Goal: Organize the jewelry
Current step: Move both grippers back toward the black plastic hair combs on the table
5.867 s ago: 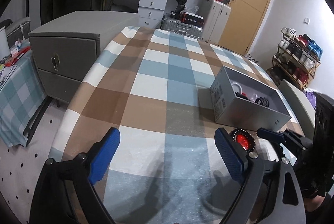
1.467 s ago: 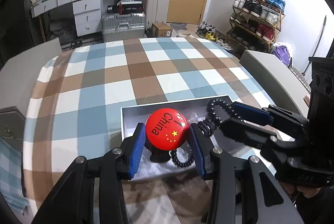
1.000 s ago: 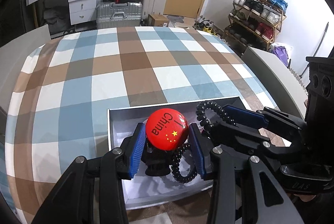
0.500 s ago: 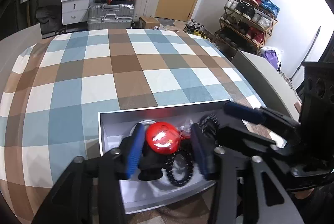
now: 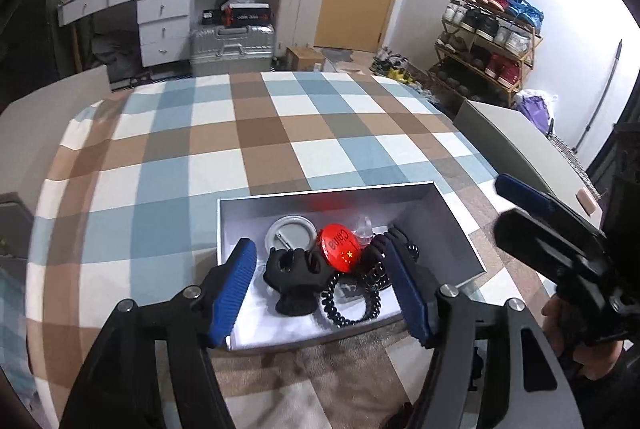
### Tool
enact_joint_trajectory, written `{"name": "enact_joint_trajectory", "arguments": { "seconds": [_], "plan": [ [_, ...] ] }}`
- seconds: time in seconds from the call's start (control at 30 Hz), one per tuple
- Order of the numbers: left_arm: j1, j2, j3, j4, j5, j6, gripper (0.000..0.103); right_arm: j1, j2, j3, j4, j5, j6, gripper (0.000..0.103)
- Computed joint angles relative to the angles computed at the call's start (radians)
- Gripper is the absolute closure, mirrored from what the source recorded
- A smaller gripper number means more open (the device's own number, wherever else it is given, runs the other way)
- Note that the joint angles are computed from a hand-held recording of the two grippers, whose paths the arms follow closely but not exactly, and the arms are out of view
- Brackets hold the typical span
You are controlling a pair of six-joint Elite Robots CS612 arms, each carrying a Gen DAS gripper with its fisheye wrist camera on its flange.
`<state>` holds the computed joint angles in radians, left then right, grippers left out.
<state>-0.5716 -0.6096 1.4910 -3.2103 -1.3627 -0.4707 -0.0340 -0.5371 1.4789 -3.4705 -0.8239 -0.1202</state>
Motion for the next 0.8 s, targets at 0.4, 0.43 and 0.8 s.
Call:
{"name": "enact_joint_trajectory", "arguments": {
  "seconds": [0.4, 0.43, 0.8],
  "plan": [
    [-0.041, -0.022, 0.059, -0.065, 0.124, -0.026, 0.021, -0.019, -0.035, 0.114, -0.178, -0.014, -0.026, 0.000],
    [-0.045, -0.024, 0.064, -0.066, 0.134, -0.028, 0.021, -0.020, -0.040, 0.125, -0.167, -0.013, -0.041, 0.000],
    [-0.080, -0.023, 0.096, -0.019, 0.220, -0.101, 0.019, -0.026, -0.074, 0.195, 0.058, -0.080, -0.152, 0.000]
  ]
}}
